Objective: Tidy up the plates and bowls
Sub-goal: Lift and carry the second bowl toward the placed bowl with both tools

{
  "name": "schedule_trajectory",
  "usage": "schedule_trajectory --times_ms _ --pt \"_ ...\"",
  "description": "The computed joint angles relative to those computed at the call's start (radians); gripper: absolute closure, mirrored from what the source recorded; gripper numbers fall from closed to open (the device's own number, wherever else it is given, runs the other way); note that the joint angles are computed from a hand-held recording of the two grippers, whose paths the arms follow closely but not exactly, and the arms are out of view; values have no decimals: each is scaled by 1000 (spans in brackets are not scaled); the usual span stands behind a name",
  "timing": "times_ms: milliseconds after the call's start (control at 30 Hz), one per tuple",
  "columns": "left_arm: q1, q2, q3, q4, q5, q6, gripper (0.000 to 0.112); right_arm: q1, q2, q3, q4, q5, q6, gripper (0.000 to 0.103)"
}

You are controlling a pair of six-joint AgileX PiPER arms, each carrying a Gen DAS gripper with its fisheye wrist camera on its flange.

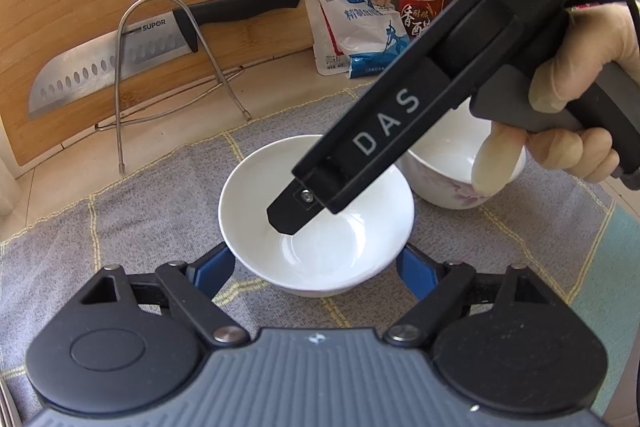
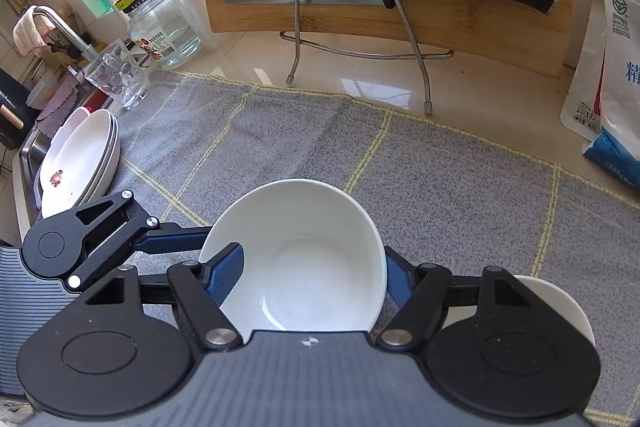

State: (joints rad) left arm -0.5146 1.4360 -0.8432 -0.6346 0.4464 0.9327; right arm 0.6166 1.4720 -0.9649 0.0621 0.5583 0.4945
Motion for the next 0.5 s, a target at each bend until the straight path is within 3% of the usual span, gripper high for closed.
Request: schedule_trajectory --times_ms 500 --pt "20 -63 12 7 36 14 25 45 -62 19 -56 0 103 25"
